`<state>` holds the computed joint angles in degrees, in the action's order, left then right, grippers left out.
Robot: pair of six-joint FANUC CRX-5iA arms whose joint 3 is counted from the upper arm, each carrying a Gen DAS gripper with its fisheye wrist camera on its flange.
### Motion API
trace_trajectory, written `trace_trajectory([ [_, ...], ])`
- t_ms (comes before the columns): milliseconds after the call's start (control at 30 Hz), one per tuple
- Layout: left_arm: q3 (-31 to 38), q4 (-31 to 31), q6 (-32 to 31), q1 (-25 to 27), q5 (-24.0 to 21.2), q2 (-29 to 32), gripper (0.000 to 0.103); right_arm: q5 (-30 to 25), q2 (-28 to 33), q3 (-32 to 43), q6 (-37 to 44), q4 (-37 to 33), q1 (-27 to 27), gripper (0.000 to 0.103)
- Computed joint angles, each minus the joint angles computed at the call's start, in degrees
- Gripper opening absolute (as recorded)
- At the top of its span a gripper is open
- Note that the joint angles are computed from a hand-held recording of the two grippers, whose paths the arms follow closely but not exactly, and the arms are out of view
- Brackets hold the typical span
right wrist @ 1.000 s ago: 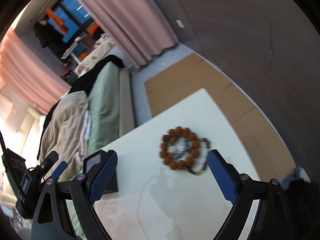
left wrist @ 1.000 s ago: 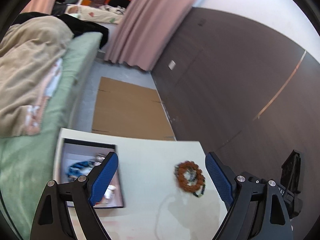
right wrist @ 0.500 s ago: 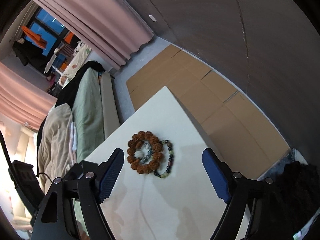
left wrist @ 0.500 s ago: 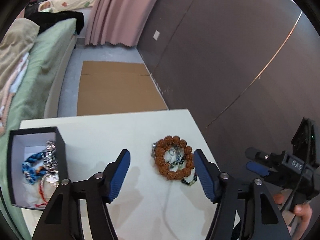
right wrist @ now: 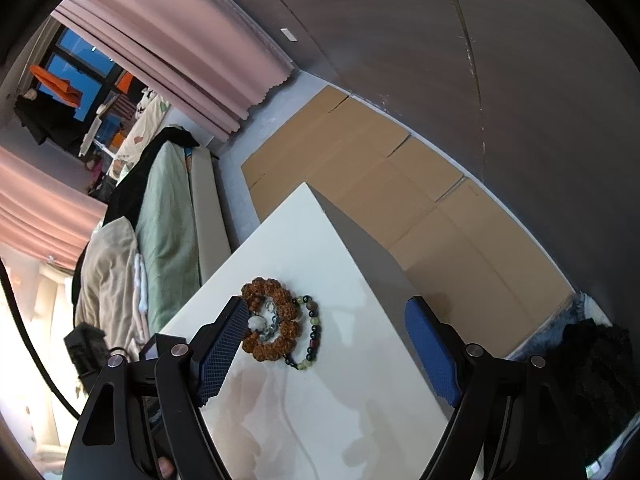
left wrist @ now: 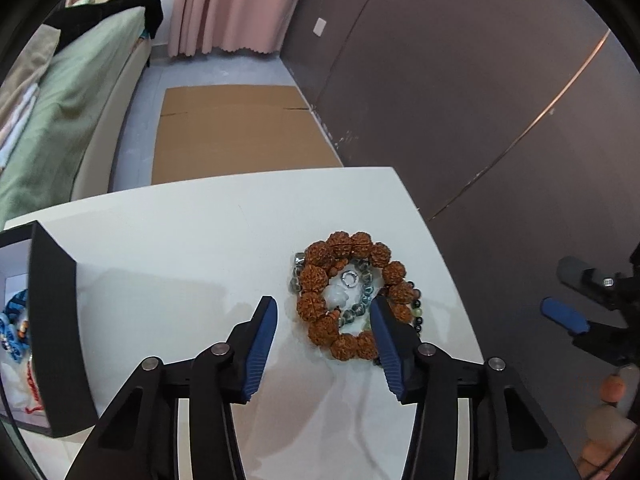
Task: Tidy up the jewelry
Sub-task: 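Grasp the brown bead bracelet with the left gripper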
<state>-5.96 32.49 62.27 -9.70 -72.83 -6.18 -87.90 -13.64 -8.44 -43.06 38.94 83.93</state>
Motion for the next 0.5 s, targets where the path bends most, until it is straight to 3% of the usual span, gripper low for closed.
trace_trajectory([
  [333, -1.41, -0.19, 1.95, -1.60, 2.00, 1.82, 0.038, 1.19, -0.12, 0.20, 2.32, -0.67, -1.33, 0.082],
  [500, -2.12, 1.87, 1.51, -1.04, 1.85, 1.90, 0.024, 3.74, 0.95, 1.01, 5.63, -2.28, -3.24, 0.082],
])
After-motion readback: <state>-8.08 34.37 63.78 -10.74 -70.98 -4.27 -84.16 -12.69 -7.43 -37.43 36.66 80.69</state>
